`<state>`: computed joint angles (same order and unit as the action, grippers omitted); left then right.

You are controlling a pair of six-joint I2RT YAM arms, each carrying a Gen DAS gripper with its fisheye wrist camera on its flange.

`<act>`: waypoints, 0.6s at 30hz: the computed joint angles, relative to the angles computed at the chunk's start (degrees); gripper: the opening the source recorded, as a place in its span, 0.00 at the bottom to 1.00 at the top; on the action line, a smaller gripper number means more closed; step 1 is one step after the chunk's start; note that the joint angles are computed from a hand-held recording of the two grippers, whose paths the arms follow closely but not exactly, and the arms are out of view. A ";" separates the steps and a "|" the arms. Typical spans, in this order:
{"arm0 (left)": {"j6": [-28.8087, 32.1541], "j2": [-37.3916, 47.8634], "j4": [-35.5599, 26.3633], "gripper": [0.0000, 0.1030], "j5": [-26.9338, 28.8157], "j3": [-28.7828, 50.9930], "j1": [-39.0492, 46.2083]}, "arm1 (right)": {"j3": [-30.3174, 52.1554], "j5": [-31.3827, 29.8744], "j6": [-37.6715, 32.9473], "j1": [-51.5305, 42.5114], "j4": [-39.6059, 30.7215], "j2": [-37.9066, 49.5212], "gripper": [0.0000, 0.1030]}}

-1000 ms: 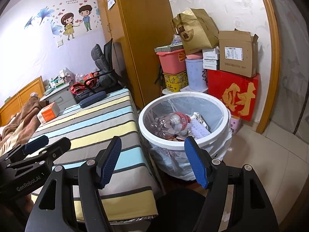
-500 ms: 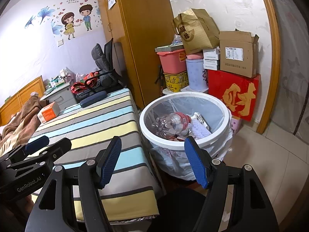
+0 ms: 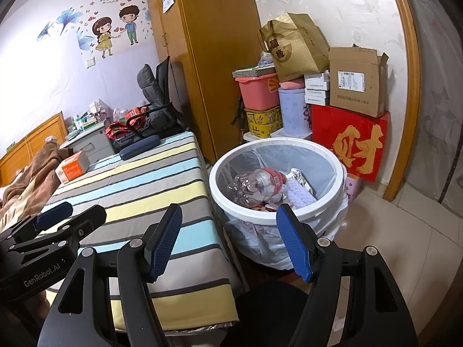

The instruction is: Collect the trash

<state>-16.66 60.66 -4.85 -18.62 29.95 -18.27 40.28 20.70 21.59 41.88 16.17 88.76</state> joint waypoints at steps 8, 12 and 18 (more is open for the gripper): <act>-0.03 -0.43 -0.54 0.75 0.16 0.17 0.24 | 0.59 -0.37 -0.08 -0.38 -0.58 0.30 0.67; -0.03 -0.57 -0.85 0.75 0.36 0.18 0.40 | 0.99 -0.16 0.00 -0.14 -0.98 0.44 0.67; -0.05 -0.41 -0.66 0.75 0.39 0.13 0.48 | 1.08 -0.19 0.04 -0.12 -1.03 0.55 0.67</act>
<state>-16.70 60.25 -5.51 -18.24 30.08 -17.79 41.37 20.52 21.63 41.77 15.14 89.30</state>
